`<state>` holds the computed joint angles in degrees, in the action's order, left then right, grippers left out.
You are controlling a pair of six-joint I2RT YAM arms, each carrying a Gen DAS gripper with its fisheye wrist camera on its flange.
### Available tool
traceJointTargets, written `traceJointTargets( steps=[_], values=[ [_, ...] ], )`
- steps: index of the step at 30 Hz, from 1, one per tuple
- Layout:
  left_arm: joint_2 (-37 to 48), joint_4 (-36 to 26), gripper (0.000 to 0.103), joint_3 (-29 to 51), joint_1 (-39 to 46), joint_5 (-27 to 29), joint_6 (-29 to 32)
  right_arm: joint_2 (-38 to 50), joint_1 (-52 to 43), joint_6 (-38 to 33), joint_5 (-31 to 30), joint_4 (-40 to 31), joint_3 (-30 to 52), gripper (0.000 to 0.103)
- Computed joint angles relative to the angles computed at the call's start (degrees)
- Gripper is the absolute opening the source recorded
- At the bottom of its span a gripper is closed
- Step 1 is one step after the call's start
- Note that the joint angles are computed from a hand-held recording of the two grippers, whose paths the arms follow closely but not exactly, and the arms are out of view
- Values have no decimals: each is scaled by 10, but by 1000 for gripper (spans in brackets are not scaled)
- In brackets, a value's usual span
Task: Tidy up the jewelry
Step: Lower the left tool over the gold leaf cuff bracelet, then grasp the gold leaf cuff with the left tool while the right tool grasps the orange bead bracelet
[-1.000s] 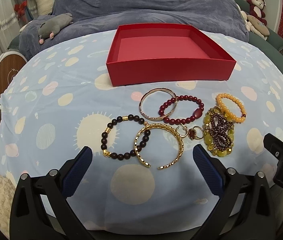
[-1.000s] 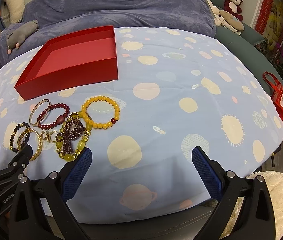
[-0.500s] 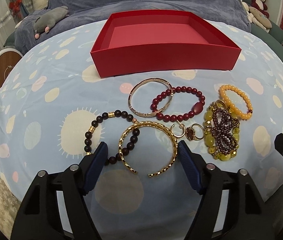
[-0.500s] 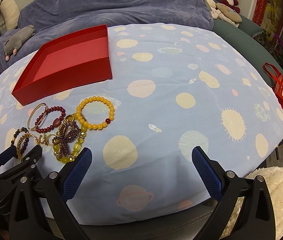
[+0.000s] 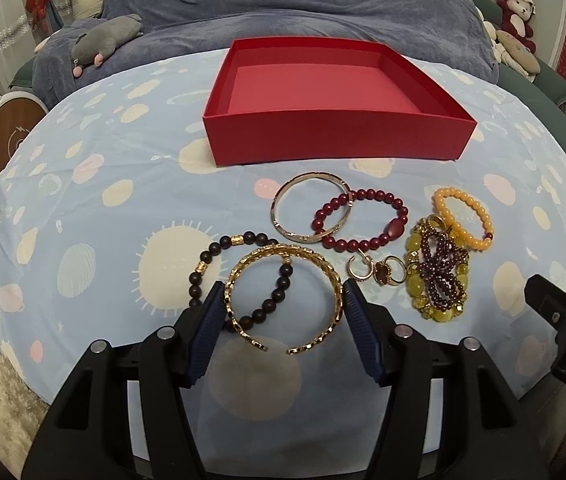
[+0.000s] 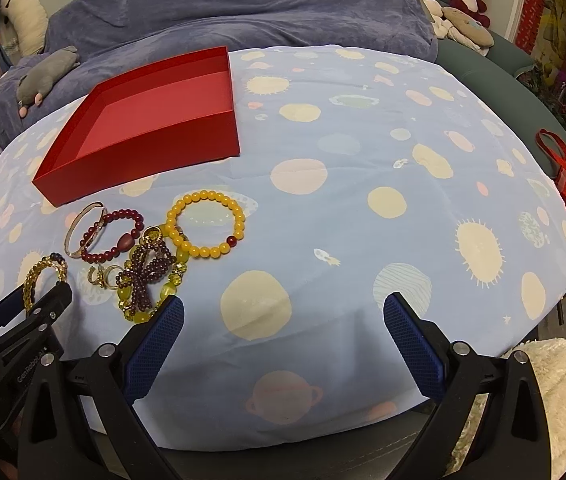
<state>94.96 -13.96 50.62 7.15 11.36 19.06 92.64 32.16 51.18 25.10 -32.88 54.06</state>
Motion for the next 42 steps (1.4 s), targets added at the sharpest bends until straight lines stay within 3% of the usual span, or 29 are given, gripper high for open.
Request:
traceJointTargets(
  steps=[10, 16, 21, 25, 34, 42],
  values=[
    [5, -26, 57, 34, 48, 20, -21, 71, -35, -86, -27, 44, 66, 94],
    [16, -32, 57, 43, 53, 26, -26, 116, -72, -105, -46, 59, 93, 85],
    [21, -31, 57, 46, 54, 29, -23, 148, -93, -116, -75, 66, 106, 64],
    [26, -30, 57, 46, 54, 27, -26, 158, -84, -124, -64, 73, 110, 56],
    [25, -32, 57, 43, 58, 37, -23, 162, -62, -158, -76, 82, 121, 7],
    [20, -42, 57, 45, 66, 51, -25, 127, -62, -135, -85, 84, 92, 7]
  ],
)
